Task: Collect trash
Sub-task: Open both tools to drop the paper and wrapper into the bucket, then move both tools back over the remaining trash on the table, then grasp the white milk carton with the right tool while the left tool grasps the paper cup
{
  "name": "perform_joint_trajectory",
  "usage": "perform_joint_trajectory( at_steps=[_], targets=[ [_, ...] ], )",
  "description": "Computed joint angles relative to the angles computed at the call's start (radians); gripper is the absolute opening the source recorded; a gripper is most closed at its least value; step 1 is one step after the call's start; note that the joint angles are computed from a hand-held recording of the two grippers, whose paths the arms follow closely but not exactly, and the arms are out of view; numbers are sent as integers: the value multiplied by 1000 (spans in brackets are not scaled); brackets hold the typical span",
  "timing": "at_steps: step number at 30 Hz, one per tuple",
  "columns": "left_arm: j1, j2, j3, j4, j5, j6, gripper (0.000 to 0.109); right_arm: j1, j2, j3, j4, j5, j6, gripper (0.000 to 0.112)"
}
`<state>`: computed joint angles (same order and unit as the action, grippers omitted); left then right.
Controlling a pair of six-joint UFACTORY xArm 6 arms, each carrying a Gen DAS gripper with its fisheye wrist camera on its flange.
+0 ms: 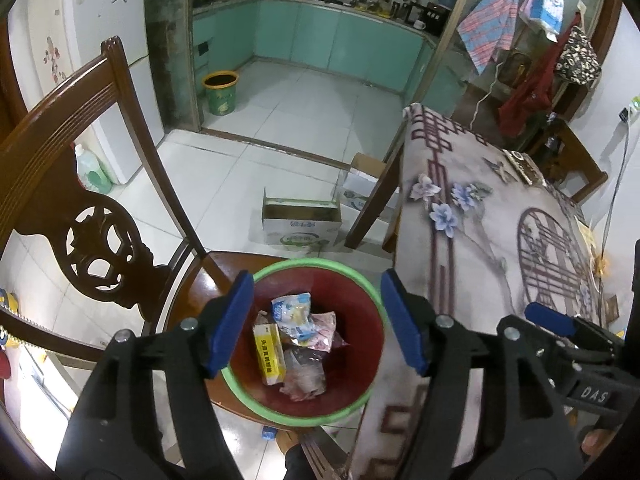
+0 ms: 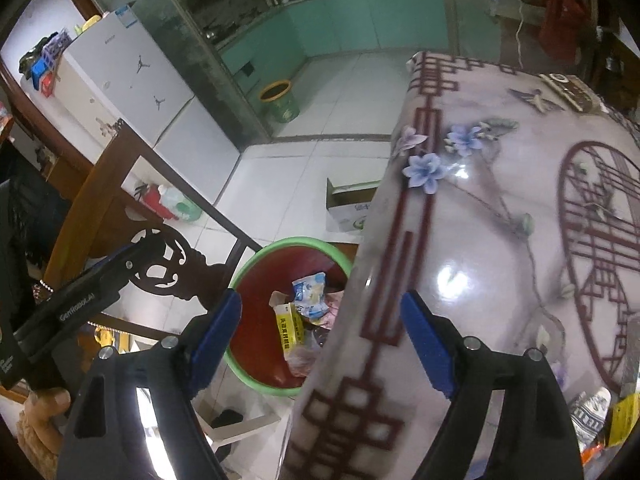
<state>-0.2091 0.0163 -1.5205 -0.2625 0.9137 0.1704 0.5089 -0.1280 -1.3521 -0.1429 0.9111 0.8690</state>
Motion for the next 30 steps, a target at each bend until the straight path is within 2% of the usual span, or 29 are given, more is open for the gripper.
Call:
perform_joint_trajectory(
  at_steps=[4,8,13,17,20,22,25,30],
  targets=[
    [-45,-51,48,22,-9,-18,63,5,-75,65,-29,7,29,80],
    [-113,-100,91,53,-19,-52,64,-11,-209,174,-70,37,57,80],
    [-234,-155,144,118,-42,-151,65,-93,-426,325,-114,111,59,80],
    [-341,-183,173,160,-43,-214,66,-243,-623,444,-104,225,-37,80],
    [-427,-189,192,156,-38,-256,68,-414,-720,521,-37,297,-194,80],
    [-490,-185,201,183,-37,-294,68,-529,-757,569,16,327,-312,80],
    [-573,-164,201,199,-39,-324,70,-651,-770,630,87,351,-473,80],
    [-669,-99,182,202,-21,-305,73,-745,-764,703,149,356,-664,80]
  ],
)
